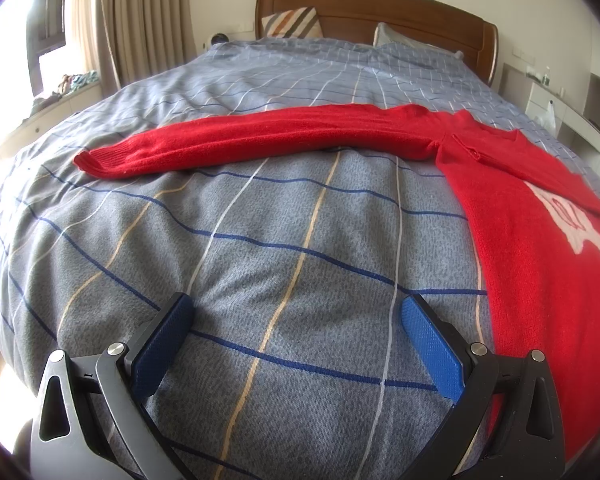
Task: Fold small clothes
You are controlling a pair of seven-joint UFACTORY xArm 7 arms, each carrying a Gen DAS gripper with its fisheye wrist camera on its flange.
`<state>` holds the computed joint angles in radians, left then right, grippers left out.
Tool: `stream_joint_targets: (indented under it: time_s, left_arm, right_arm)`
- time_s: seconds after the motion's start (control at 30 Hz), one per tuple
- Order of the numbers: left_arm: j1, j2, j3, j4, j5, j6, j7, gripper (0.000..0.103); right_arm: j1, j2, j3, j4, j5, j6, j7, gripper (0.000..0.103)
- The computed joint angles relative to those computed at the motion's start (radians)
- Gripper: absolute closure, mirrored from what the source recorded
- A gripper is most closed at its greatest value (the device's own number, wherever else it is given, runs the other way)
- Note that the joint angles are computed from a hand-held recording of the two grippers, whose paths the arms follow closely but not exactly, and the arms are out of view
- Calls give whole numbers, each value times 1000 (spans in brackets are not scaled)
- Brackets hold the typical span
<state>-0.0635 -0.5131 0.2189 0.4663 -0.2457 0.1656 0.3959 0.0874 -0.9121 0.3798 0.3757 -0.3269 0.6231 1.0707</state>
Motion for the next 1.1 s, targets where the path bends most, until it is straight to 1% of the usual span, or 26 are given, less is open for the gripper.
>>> stream_joint_targets:
  time_s: [0.83,1.1]
  left_arm:
    - [1,-1,-1,0,-1,2,0,0]
    - [-17,-21,28,5,-23,36,28,0]
  right_arm:
    - [1,-1,-1,-2,-2,-1,2,15]
    - [2,-3,-2,0,0,1,2,15]
